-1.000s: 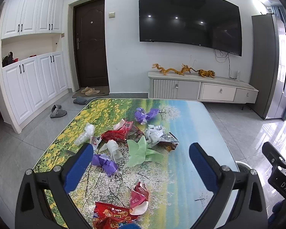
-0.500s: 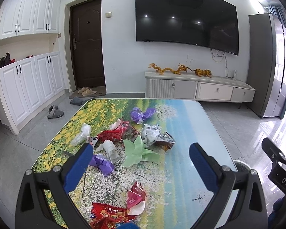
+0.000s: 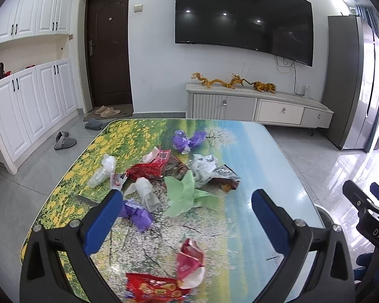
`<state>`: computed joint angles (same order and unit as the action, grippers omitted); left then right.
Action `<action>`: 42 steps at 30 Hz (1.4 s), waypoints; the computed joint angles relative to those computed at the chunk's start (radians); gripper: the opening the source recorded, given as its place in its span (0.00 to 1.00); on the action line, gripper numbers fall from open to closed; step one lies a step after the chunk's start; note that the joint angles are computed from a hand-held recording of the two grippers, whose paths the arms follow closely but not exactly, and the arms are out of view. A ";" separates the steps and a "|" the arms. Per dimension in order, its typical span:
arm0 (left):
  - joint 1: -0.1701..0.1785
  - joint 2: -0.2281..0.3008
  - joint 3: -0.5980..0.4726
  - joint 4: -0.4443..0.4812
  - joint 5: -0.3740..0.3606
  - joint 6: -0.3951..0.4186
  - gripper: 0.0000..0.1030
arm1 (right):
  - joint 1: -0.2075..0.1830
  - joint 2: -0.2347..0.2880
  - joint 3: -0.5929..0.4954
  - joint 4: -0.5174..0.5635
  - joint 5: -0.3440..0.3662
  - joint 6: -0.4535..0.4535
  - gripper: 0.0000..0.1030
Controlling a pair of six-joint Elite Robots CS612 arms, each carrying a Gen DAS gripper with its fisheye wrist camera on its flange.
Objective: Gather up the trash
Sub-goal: 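Move both tools toward the trash pile on the table, then grasp the red snack bag with the left tool while the right tool grasps the pink-white wrapper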
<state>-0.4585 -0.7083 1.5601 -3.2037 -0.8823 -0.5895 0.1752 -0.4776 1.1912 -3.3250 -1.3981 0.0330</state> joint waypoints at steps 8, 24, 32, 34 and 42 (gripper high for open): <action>0.042 -0.046 0.123 -0.025 -0.063 -0.004 0.99 | 0.011 0.012 -0.040 0.126 0.075 -0.072 1.00; 0.054 -0.047 0.224 -0.080 -0.387 0.089 0.94 | 0.036 0.033 -0.106 0.395 0.329 -0.250 0.96; 0.071 -0.026 0.222 -0.080 -0.388 0.033 0.69 | 0.049 0.029 -0.108 0.504 0.396 -0.333 0.91; 0.078 -0.025 0.226 -0.098 -0.399 0.024 0.59 | 0.051 0.029 -0.111 0.533 0.413 -0.354 0.89; 0.092 -0.024 0.235 -0.163 -0.427 0.027 0.58 | 0.067 0.036 -0.136 0.638 0.453 -0.423 0.79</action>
<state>-0.3665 -0.7323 1.7953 -3.3664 -1.3095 -0.5625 0.2417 -0.4415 1.0551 -2.6865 -0.9450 -0.3900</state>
